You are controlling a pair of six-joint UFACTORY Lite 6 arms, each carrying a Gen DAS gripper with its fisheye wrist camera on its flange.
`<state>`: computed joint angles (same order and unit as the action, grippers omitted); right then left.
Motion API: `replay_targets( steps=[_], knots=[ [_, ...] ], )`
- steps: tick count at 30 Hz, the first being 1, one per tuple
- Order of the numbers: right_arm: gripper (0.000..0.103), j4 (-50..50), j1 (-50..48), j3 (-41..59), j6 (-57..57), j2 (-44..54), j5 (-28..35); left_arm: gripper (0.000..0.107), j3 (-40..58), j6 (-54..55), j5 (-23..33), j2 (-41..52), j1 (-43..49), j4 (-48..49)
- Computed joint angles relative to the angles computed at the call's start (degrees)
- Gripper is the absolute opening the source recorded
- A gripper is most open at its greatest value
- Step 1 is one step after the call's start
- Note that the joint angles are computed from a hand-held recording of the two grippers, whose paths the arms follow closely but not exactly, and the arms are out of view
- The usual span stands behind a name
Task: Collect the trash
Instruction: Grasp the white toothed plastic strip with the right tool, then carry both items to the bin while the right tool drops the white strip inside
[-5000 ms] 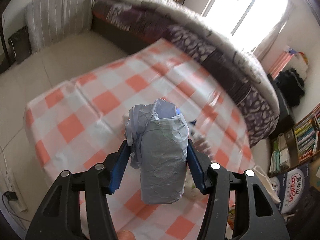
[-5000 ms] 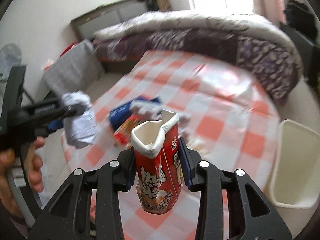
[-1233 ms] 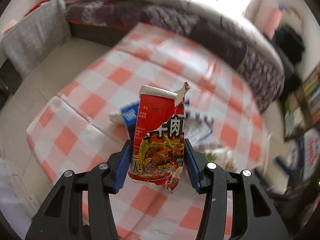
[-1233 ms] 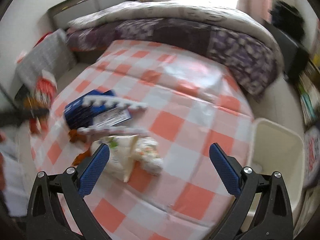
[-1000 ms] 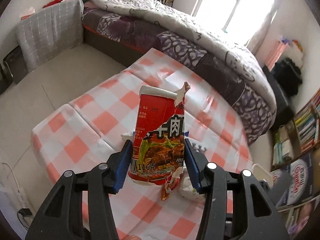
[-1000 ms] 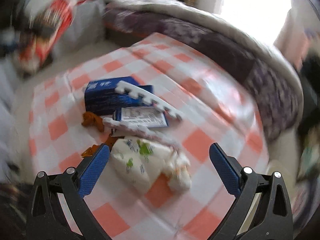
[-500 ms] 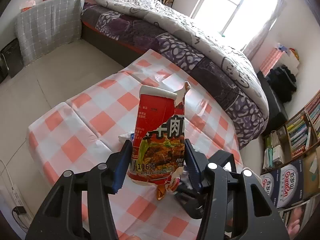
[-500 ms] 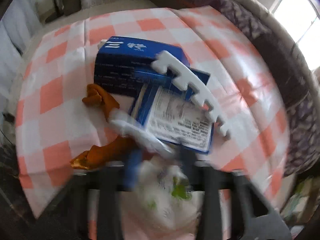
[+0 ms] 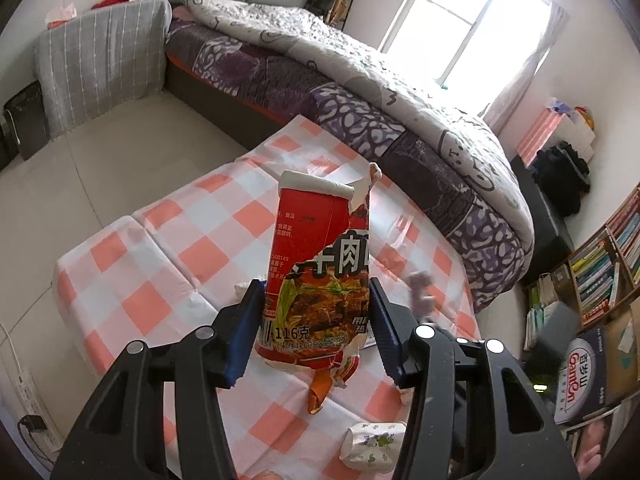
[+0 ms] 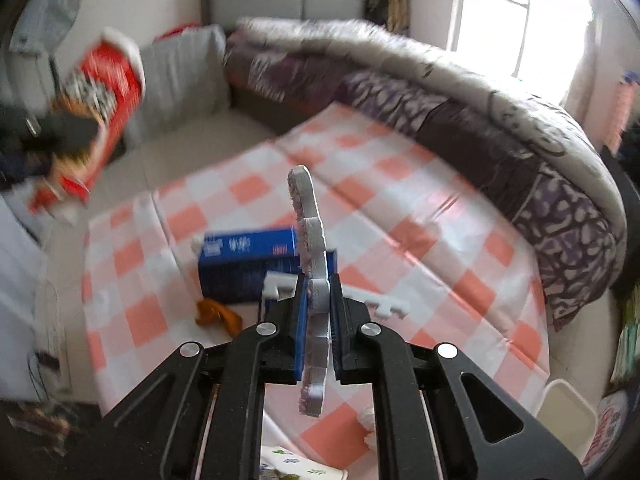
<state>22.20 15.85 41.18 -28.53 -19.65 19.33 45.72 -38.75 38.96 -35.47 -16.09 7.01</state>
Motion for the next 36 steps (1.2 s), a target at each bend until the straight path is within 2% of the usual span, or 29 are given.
replay_targets(
  steps=[4,10,16,23,36],
  knots=[
    [0.01,9.0,-5.0,-0.8,-5.1,-5.6,2.8,0.052,0.4,-7.4,0.1,0.5,-4.5,7.2],
    [0.01,17.5,-13.2,-3.5,-10.0,-13.3,7.9,0.052,0.8,-18.7,1.4,2.3,-12.3,17.7],
    [0.01,27.0,-24.6,-8.2,-21.0,-18.8,11.9,0.052,1.2,-28.9,3.0,5.4,-19.7,26.6],
    [0.01,34.4,-40.2,-7.4,-31.2,-16.2,20.6,0.052,3.2,-36.6,4.2,12.0,-26.4,33.0],
    [0.01,36.7,-61.5,-2.1,-41.4,-10.0,32.3,0.052,10.3,-47.2,5.4,24.2,-37.9,41.0]
  ],
)
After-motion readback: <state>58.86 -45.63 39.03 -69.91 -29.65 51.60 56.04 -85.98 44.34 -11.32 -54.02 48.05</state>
